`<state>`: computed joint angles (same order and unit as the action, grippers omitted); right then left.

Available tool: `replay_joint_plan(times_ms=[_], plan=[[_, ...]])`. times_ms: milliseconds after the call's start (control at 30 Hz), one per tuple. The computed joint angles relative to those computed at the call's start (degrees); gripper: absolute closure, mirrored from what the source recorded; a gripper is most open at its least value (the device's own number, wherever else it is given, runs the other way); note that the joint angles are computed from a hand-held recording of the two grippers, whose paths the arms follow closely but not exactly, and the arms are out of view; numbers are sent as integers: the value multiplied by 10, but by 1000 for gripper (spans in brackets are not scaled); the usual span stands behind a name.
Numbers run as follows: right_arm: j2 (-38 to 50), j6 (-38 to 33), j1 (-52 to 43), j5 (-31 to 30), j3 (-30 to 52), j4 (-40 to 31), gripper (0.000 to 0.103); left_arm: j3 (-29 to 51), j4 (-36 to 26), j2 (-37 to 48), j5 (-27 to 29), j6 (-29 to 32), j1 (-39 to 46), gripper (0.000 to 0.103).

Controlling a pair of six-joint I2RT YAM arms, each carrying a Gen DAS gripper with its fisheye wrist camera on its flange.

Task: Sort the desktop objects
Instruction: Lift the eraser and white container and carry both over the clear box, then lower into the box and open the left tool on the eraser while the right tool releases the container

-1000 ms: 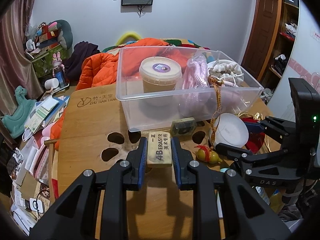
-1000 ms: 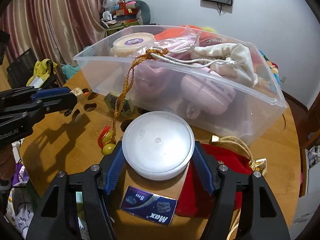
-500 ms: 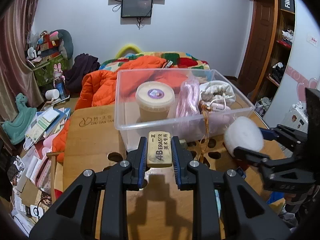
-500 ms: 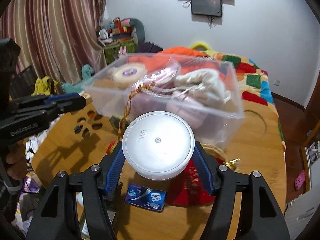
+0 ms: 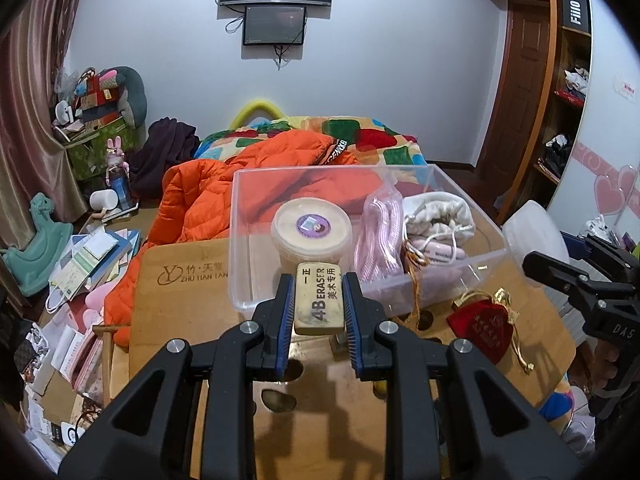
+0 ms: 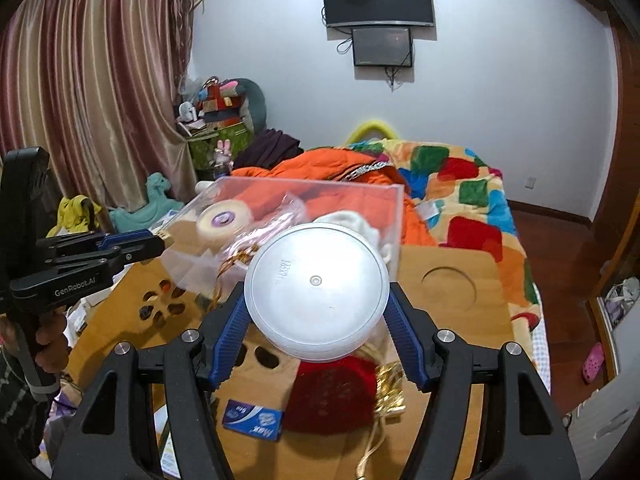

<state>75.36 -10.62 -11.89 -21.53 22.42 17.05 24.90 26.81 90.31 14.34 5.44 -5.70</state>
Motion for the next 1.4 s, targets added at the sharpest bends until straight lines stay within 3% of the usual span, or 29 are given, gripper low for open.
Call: replay_joint_plan(times_ms=[567, 1300, 1400], plan=[[119, 39, 9, -7, 96, 31, 41, 89, -18, 87, -8, -5, 10, 80], [257, 35, 89, 69, 201, 34, 40, 120, -40, 115, 14, -13, 23, 80], [267, 28, 91, 71, 208, 27, 40, 116, -40, 112, 16, -13, 20, 72]])
